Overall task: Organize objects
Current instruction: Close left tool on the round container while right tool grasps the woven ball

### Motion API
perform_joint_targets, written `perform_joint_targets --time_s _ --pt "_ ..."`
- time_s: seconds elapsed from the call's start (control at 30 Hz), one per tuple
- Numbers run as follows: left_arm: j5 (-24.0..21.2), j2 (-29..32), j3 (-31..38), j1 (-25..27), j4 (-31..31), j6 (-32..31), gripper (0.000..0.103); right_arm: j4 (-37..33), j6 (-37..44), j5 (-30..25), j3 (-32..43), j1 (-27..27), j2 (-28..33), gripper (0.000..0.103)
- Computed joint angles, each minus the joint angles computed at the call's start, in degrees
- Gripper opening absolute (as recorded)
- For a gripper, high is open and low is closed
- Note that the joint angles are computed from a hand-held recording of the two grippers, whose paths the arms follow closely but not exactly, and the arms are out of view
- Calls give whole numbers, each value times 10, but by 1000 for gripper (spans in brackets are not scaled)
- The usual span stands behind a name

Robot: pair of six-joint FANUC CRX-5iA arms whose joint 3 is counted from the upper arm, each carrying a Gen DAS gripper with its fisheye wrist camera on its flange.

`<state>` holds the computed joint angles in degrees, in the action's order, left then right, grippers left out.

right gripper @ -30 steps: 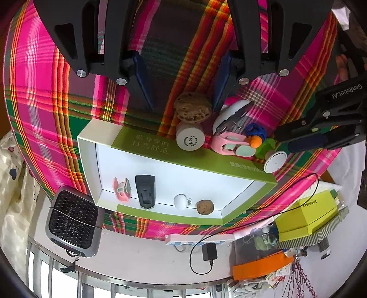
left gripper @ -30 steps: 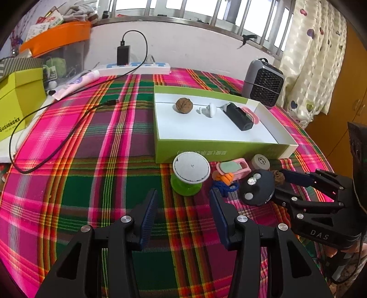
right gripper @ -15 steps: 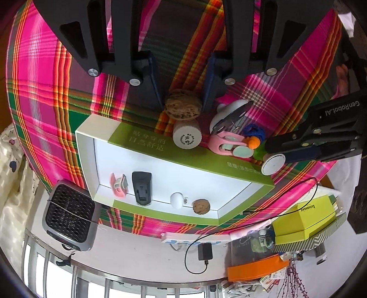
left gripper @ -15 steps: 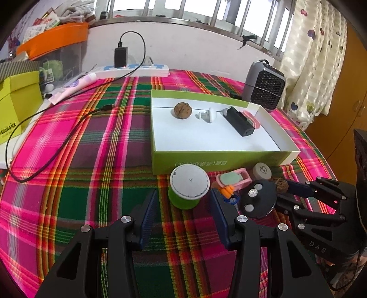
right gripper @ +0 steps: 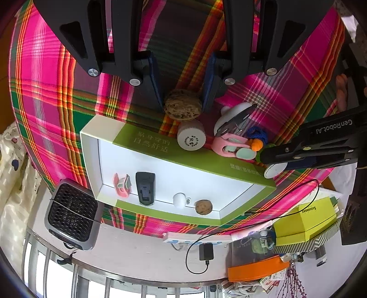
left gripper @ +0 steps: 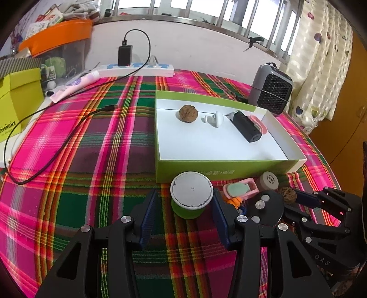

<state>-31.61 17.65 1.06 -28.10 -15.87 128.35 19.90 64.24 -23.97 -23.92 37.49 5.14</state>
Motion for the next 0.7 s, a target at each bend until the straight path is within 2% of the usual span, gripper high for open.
perform_joint_targets --time_s 0.23,0.5,0.7 --pt "-10 6 10 -1 -6 5 45 2 -3 0 0 1 0 34" --pt "-15 9 16 -2 -11 11 29 1 -2 0 0 1 0 34" --pt "-14 8 16 -2 -15 15 28 2 -3 0 0 1 0 34"
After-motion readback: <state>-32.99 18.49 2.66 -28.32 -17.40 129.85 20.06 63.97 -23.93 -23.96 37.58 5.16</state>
